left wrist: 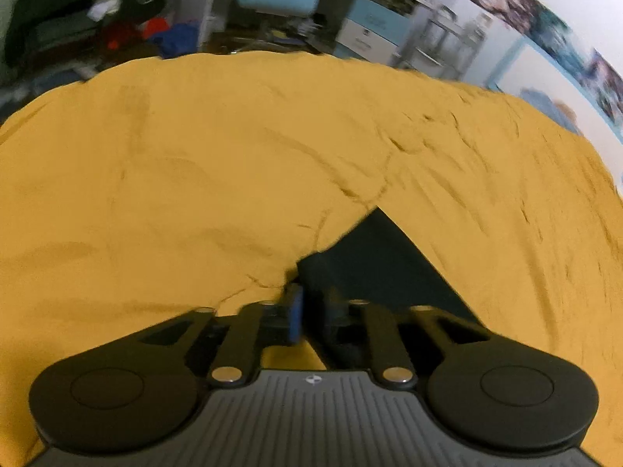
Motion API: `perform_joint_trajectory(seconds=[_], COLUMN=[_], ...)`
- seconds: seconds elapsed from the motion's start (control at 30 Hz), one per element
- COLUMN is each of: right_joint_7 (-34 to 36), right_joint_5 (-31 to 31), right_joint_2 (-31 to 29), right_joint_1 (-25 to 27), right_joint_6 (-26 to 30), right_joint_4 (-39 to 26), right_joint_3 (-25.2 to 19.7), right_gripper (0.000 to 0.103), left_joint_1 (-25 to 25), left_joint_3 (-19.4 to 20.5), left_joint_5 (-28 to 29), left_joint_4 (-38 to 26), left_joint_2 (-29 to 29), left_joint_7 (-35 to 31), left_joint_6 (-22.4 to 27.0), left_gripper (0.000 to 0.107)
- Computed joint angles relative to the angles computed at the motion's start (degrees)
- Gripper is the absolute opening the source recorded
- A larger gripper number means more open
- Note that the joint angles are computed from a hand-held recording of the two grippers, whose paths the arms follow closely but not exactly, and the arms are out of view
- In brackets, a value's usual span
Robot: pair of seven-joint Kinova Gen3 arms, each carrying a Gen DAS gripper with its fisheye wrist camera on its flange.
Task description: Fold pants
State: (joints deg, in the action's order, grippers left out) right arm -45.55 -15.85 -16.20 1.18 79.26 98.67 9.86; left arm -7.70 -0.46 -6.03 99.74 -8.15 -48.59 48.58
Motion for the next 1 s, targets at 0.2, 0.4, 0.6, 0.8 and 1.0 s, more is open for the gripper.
perform_joint_trajectory(seconds=[0.2,0.4,0.6,0.8,1.0], right_joint_7=[0.34,-3.37,-2.28,2.58,9.26], right_joint_5=[-3.38,-1.71,-3.19,-7.08,-12.99], right_joint_2=[0.23,0.30,0.50,1.74,3.40], right_joint_1=[1.58,4.30,5.68,8.13,12.63], right_joint_6=[1.50,-2.68,-2.61,-1.77,2.18], right_joint_4=[-2.35,-0.75,-0.24,0.16,-0.63], right_joint_3=[3.59,3.62,6.47,11.02,16.56], right_gripper=[0.022,0.020,0.019,0.020,0.019], left_joint_1=[4.81,-6.28,-18.86,-26.05,-25.34], left_joint_3=[-8.96,-2.69,12.38,28.30,44.23], left_joint_5=[10.40,23.70,19.81,9.31,-4.67], left_joint_4=[4.02,12.00,12.58,5.91,-6.73], left_joint_2=[-3.15,-4.13,-6.00,-11.97,-11.97], left_joint_7=[-1.73,-6.52,-1.31,4.15,7.88], left_joint_6=[-2.27,-11.21,-14.66,-13.40,-7.19], left_gripper=[0.057,0.051,0.004,0.003,0.003])
